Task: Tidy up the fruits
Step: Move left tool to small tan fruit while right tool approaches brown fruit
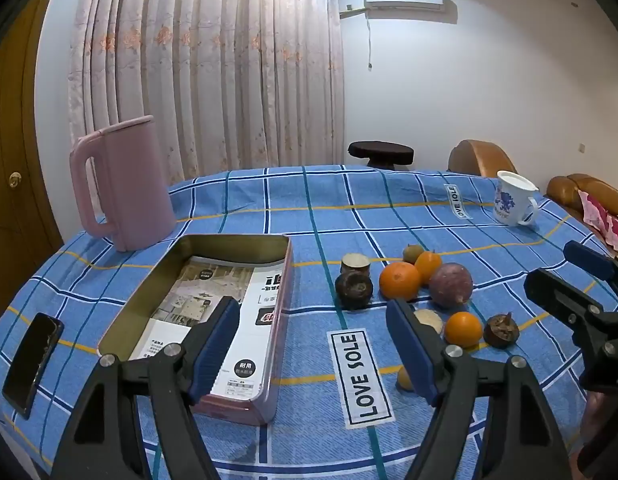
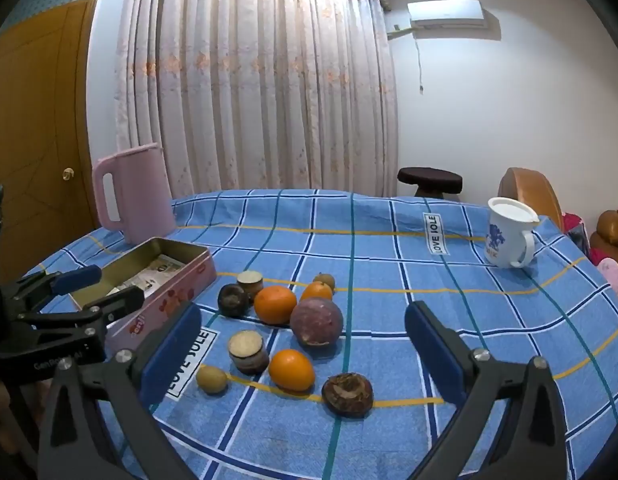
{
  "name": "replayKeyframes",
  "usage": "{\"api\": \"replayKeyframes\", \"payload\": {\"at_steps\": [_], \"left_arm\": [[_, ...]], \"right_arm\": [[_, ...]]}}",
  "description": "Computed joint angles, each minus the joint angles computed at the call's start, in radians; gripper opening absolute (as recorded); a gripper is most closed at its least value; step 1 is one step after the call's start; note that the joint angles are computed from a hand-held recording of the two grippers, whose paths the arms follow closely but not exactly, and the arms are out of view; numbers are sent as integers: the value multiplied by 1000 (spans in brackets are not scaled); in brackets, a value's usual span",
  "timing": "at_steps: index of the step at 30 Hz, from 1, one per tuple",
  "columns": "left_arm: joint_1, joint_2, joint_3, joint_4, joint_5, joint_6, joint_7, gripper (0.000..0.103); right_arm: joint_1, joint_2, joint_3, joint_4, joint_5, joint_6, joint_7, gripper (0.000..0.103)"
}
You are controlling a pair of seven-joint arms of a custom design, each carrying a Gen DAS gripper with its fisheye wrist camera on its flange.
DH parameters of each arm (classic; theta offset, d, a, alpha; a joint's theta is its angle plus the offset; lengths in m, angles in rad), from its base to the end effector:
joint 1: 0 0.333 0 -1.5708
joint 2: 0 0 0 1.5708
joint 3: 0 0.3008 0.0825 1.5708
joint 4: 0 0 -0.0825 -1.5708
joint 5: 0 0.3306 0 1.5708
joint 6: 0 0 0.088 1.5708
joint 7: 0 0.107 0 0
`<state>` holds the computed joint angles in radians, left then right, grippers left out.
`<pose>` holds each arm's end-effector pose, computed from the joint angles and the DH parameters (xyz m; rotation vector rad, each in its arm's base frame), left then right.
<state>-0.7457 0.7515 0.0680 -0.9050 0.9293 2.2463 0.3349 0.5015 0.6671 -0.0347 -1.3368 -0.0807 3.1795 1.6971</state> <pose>0.5734 -0.4608 0.5235 -1.6593 1.4448 -0.8428 0.6339 0.3376 0.4942 -1.7199 1.0854 -0.6961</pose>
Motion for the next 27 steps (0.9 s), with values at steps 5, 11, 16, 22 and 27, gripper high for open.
{"api": "replayKeyframes", "payload": {"at_steps": [5,11,16,22,27], "left_arm": [[-4,3,0,5,-2,-4,3,77],[-4,0,2,2,-2,-5,1,77],[-6,17,20,36,-31,-2,25,77],[-2,1,0,1,-3,1,-4,77],[8,1,-6,-11,-13,23,-12,77]], "right_arm": [[4,-1,-4,-4,-1,1,-2,103],[11,0,-6,-10,3,8,3,103],[10,1,-3,-12,5,10,2,103],[16,1,-12,-12,6,9,5,103],[14,0,-9,-21,6,6,8,103]]}}
